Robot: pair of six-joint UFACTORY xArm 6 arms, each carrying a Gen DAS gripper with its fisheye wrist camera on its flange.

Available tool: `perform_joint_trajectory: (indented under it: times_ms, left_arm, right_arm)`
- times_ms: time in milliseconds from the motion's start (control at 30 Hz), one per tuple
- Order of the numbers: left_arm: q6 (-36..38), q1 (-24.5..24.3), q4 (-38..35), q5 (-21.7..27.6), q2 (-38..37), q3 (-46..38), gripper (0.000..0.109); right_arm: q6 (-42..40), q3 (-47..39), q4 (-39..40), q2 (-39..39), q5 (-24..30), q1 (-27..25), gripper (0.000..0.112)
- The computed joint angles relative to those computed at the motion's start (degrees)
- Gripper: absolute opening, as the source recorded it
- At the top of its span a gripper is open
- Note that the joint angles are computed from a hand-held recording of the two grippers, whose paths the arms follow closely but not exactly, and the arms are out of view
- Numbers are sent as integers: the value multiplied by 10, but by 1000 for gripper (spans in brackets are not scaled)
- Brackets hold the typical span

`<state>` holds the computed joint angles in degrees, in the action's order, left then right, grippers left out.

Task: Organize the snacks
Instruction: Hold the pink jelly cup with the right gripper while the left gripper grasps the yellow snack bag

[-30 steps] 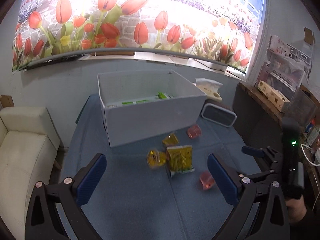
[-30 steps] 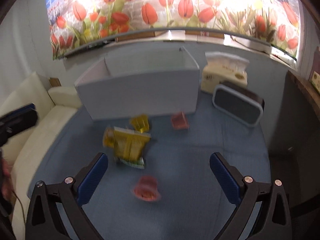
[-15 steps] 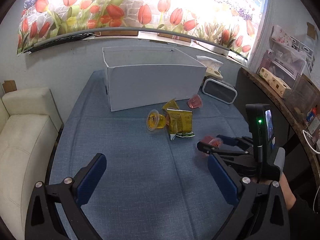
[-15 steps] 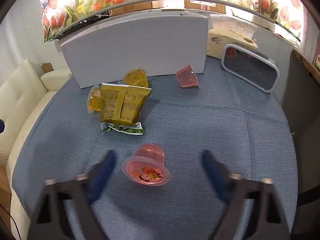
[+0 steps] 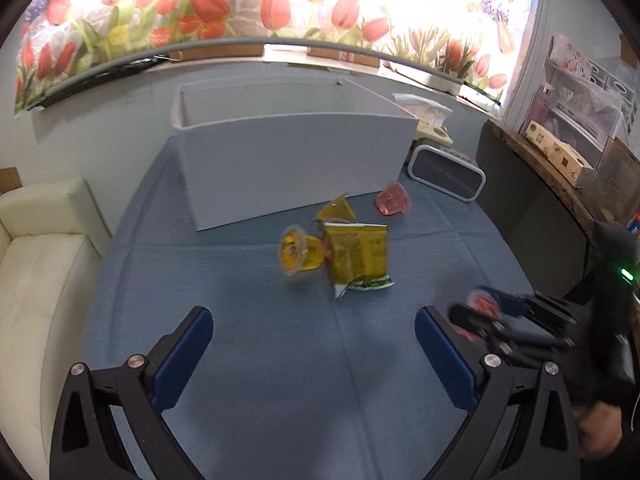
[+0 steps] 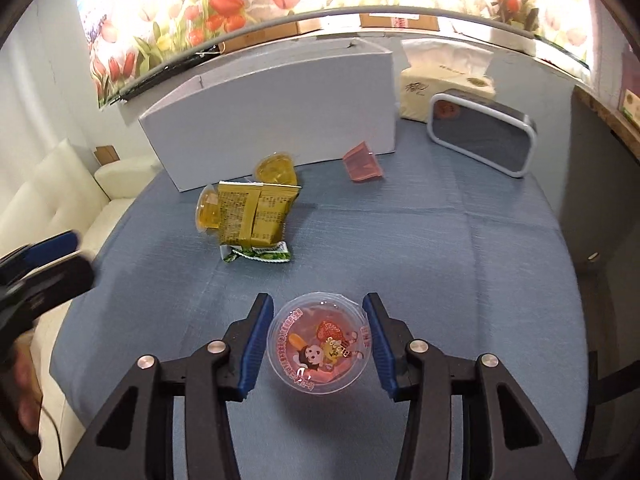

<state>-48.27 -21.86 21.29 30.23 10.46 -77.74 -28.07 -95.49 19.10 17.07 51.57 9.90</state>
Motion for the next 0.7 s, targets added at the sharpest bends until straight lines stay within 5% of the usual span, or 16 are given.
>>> perform_joint_trajectory:
  times_ms: [533, 567, 700]
  left_arm:
    - [-92, -44, 56, 251, 322, -419, 102]
    - [-97, -43, 55, 256, 330, -428, 99]
    - [-112, -44, 66, 267, 347, -451, 59]
  right_arm:
    - [-33, 58, 53, -65, 13, -63, 51]
    - [-36, 60, 56, -67, 12, -66, 51]
    - [-46, 65, 72, -70, 17, -75, 51]
